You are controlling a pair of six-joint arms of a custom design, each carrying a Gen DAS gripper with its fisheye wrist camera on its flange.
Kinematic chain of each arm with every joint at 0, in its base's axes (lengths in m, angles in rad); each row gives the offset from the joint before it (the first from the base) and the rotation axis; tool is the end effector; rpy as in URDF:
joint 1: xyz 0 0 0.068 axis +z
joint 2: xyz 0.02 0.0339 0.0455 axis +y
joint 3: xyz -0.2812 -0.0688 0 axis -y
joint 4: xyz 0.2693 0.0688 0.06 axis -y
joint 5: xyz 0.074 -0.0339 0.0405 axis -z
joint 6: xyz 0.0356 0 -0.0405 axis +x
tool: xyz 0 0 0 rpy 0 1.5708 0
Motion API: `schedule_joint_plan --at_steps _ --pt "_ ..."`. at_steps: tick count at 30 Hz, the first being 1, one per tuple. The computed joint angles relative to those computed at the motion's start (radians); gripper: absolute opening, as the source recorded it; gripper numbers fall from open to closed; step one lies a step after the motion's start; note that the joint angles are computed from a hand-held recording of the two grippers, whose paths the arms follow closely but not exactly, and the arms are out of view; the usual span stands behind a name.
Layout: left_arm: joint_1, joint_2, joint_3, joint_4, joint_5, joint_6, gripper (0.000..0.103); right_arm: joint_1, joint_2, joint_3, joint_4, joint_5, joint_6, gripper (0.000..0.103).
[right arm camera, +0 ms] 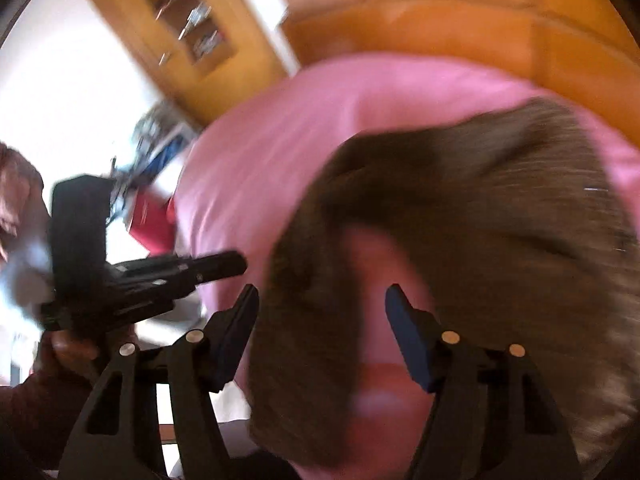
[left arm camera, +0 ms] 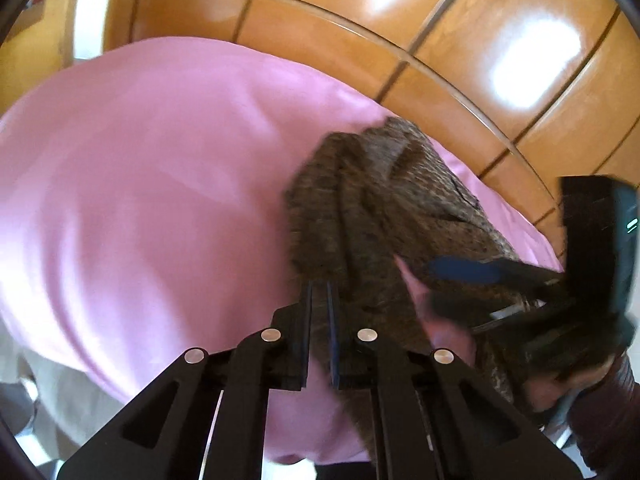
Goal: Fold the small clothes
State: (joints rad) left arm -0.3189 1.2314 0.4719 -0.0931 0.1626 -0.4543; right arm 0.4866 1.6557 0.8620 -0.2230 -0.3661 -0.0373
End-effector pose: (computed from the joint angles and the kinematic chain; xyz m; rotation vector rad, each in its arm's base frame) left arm 0.2212 -0.0791 0.1546 -0.0922 2.4817 -0.5386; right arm 0.2874 0.1665 0.1526 -0.8090 2.4867 0.6367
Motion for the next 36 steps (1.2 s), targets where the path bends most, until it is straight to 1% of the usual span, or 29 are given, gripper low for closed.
schedule_joint_plan --at_steps 1,2,3,4,5,6,7,8,9,12,13,14,15,16,17,19,20,21,22,25,26,28,30,31,32,33,34,35,36 --pt "0.014 -0.020 -0.004 -0.018 0.000 0.008 0.005 0.047 0.038 0.016 0.013 0.079 0.009 0.064" --pt "0.022 -0.035 -0.009 -0.030 -0.003 0.012 0.005 0.084 0.078 0.032 0.015 0.132 0.016 0.053" --pt "0.027 -0.044 -0.011 -0.040 -0.009 0.013 0.005 0.111 0.114 0.050 0.006 0.163 0.011 0.028" --pt "0.032 -0.052 -0.013 -0.048 -0.011 0.015 0.005 0.132 0.112 0.038 0.024 0.207 0.002 0.017" --pt "0.035 -0.056 -0.011 -0.052 -0.011 0.017 0.005 0.135 0.095 0.022 0.039 0.216 -0.004 0.005" --pt "0.035 -0.060 -0.012 -0.052 -0.010 0.017 0.005 0.120 0.053 0.002 0.039 0.204 -0.003 0.003" --pt "0.033 -0.060 -0.011 -0.050 -0.008 0.015 0.005 0.100 0.009 -0.018 0.044 0.189 0.001 0.003" --pt "0.024 -0.055 -0.007 -0.046 -0.007 0.011 0.005 0.059 -0.075 -0.049 0.043 0.164 0.003 0.003" --pt "0.016 -0.054 -0.006 -0.041 -0.008 0.009 0.005 0.026 -0.128 -0.063 0.036 0.143 0.003 0.003" --pt "-0.025 -0.038 0.002 -0.017 -0.005 -0.007 0.005 -0.195 -0.388 -0.107 -0.043 0.038 -0.028 0.003" --pt "-0.045 -0.023 0.010 -0.007 -0.006 -0.016 0.005 -0.311 -0.456 -0.094 -0.087 -0.022 -0.060 0.003" --pt "-0.065 -0.008 0.018 0.003 -0.010 -0.024 0.005 -0.437 -0.494 -0.078 -0.125 -0.114 -0.114 0.003" --pt "-0.096 0.020 0.032 0.019 -0.010 -0.033 0.005 -0.562 -0.539 -0.043 -0.160 -0.125 -0.091 0.003" --pt "-0.116 0.038 0.041 0.030 -0.010 -0.038 0.005 -0.688 -0.548 0.001 -0.191 -0.168 -0.099 0.003" --pt "-0.144 0.071 0.058 0.043 -0.010 -0.046 0.005 -0.813 -0.542 0.049 -0.210 -0.188 -0.108 0.003" --pt "-0.191 0.136 0.095 0.063 -0.006 -0.056 0.005 -1.053 -0.486 0.134 -0.240 -0.266 -0.170 0.002" --pt "-0.215 0.161 0.112 0.067 -0.005 -0.061 0.005 -1.125 -0.456 0.162 -0.245 -0.285 -0.180 0.002" --pt "-0.245 0.199 0.137 0.076 0.000 -0.067 0.005 -1.236 -0.397 0.211 -0.244 -0.301 -0.186 0.002" --pt "-0.265 0.226 0.155 0.084 0.009 -0.072 0.005 -1.307 -0.346 0.247 -0.225 -0.288 -0.182 0.002" --pt "-0.328 0.317 0.224 0.098 0.036 -0.086 0.005 -1.444 -0.178 0.353 -0.171 -0.207 -0.145 0.002" --pt "-0.348 0.344 0.248 0.096 0.039 -0.090 0.005 -1.481 -0.091 0.410 -0.155 -0.157 -0.125 0.002" --pt "-0.384 0.392 0.284 0.103 0.062 -0.099 0.005 -1.520 0.045 0.500 -0.143 -0.068 -0.106 0.001" --pt "-0.418 0.440 0.329 0.093 0.076 -0.099 0.005 -1.558 0.172 0.595 -0.154 -0.008 -0.097 0.000" --pt "-0.430 0.463 0.351 0.088 0.082 -0.097 0.014 -1.575 0.250 0.671 -0.186 0.015 -0.095 0.000" --pt "-0.432 0.476 0.360 0.087 0.093 -0.094 0.025 -1.585 0.305 0.710 -0.197 0.038 -0.091 0.000" --pt "-0.435 0.500 0.379 0.087 0.103 -0.101 0.042 -1.603 0.363 0.749 -0.213 0.042 -0.092 0.000" --pt "-0.434 0.513 0.387 0.095 0.108 -0.110 0.046 -1.609 0.397 0.768 -0.227 0.034 -0.094 0.000" --pt "-0.428 0.527 0.396 0.102 0.120 -0.120 0.046 -1.607 0.415 0.772 -0.227 0.031 -0.094 0.004" --pt "-0.418 0.543 0.407 0.105 0.131 -0.129 0.046 -1.621 0.418 0.746 -0.213 -0.002 -0.103 0.015"
